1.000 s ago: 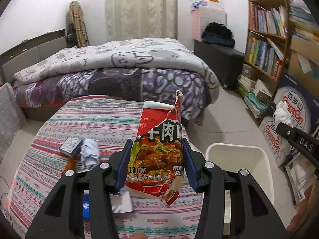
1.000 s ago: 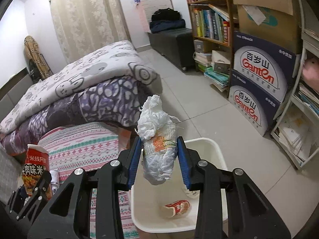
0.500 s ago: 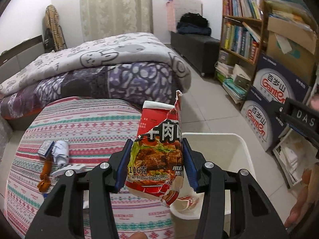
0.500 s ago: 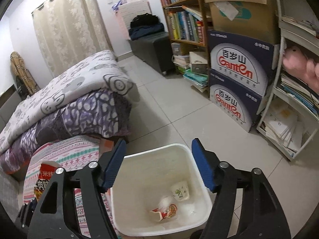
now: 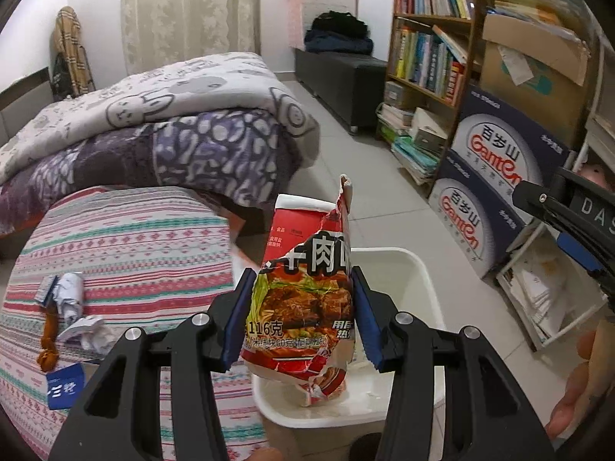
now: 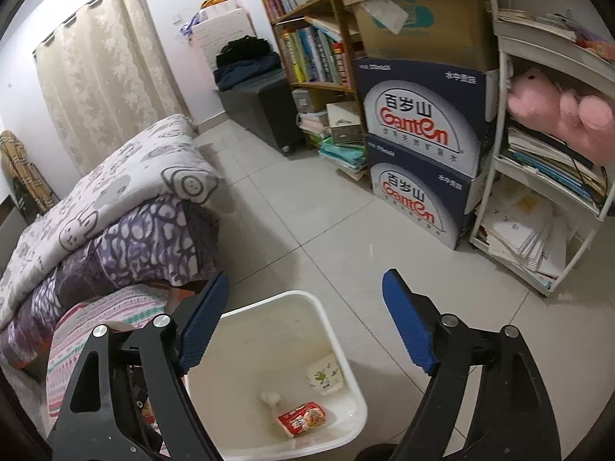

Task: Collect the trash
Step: 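Carry the noodle bag and tissue to the white bin and release both, then reach both tools back to the table toward the blue box and tissue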

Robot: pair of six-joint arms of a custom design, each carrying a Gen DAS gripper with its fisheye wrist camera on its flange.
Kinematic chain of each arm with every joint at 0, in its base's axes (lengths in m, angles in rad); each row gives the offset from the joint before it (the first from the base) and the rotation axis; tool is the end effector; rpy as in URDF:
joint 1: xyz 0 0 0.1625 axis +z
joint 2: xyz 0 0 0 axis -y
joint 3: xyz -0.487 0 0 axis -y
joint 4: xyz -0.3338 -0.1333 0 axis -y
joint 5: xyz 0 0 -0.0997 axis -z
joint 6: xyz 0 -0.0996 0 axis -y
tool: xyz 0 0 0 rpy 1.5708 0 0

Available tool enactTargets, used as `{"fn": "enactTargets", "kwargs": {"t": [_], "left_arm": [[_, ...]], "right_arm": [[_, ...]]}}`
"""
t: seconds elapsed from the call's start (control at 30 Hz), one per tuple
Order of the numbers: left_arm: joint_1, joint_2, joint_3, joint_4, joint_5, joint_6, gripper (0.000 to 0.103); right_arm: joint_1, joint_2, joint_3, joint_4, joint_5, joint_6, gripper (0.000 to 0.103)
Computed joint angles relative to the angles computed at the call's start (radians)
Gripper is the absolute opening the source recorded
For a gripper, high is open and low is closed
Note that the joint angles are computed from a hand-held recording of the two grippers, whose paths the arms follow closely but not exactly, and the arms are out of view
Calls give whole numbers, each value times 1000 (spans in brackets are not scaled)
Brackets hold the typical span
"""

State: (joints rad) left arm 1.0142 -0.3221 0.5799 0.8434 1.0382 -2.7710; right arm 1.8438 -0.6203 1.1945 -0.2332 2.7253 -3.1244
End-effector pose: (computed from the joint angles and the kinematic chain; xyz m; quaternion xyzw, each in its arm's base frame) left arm -0.2320 -0.7209 0.1099 0.3648 0.8666 -0.2472 0.2340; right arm 0.2243 -0.6445 0.1568 -0.2249 -0.7190 0.5428 0.3712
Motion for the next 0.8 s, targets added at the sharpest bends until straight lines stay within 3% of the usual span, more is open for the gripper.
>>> {"fn": "enactTargets", "kwargs": {"t": [0.07,0.13,0.2,0.5,0.8], "left_arm": [[-1,12,-17,20,16,0,53],[1,24,-36,44,33,-4,70],[-2,15,-8,18,37,8,75],[5,7,-12,21,13,6,75],[28,-30,17,10,-50,38,76]], "right_arm": [[-2,-8,13,-10,6,1,80],[-3,-14,21,-17,12,4,82],[-4,-18,28,-22,14,9,82],[4,-5,11,-25,19,-3,89],[19,73,-110,121,-7,31,95]]}}
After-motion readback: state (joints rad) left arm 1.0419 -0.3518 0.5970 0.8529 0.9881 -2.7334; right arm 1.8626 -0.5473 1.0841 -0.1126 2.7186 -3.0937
